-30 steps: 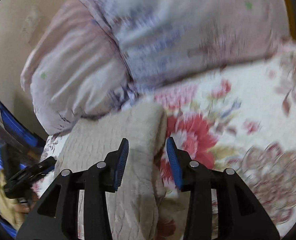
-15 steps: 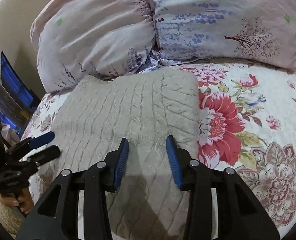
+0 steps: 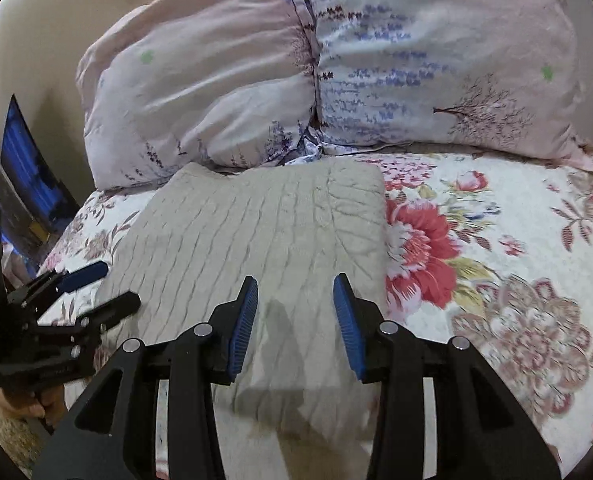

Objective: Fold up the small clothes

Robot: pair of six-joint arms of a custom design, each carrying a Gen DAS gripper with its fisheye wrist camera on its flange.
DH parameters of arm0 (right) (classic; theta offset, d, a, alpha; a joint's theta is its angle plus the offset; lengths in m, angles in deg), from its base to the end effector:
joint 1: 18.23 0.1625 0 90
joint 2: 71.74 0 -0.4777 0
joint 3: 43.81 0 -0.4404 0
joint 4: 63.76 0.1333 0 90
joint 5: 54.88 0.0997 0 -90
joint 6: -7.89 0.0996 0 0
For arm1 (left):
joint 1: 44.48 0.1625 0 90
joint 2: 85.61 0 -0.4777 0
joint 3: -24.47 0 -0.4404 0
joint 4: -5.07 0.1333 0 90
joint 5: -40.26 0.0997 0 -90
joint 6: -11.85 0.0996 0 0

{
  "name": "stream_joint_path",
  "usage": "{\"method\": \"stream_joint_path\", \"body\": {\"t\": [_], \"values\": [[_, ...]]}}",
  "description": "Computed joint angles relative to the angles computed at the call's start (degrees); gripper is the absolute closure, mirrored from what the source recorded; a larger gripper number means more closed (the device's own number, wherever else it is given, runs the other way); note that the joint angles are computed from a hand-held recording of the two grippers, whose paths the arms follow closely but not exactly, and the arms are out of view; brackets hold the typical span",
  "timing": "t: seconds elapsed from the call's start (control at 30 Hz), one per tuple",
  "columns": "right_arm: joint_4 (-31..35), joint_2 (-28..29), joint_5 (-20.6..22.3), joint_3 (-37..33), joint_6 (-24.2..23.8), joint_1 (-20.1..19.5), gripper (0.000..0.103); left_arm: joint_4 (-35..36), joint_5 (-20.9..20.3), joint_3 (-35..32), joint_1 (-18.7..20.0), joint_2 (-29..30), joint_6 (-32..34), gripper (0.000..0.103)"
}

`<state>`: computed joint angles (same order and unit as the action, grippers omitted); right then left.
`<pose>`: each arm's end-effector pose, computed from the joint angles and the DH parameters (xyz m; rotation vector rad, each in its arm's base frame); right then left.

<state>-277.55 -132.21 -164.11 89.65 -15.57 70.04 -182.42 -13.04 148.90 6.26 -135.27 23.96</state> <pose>0.0853 -0.5030 0.1748 0.2670 -2.4315 1.0398 -0.1973 -0.5461 0.0665 0.9430 2.3490 -0.6899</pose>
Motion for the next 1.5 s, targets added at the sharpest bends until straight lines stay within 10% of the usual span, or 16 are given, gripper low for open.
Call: {"method": "stream_joint_path", "body": {"t": [0.33,0.4,0.47,0.73,1.0,1.27,1.5], "values": [[-1.29,5.00,-12.52,-2.15,-3.18,2.38,0.060,5.35,3.11,-0.81,1.01,0.41,-4.57,0.023],[-2.08,4.26,-11.01,-1.26,-2.71,2.08,0.053,4.48,3.18,-0.34,0.79,0.05,-4.22,0.023],[-4.28,3.64,-10.09,-0.12,-2.07,1.95,0.022,2.40,3.95,0.48,0.40,-0.20,-3.55,0.023],[-12.16,1.95,-9.13,3.04,-0.97,1.63,0.007,-4.67,7.59,3.29,-0.64,-1.45,-2.64,0.002],[-29.96,7.25,-18.06,3.39,-6.52,4.49,0.001,-5.55,6.94,7.62,-0.44,-6.86,-7.83,0.002],[-15.22,5.76,-13.69,6.01,5.07,2.38,0.001,5.81,6.30,8.69,-0.71,-8.24,-16.34,0.002],[-11.84,9.98,-19.80,3.71,5.37,4.39,0.001,11.89,8.34,7.79,-1.71,-6.06,-19.30,0.002]]}}
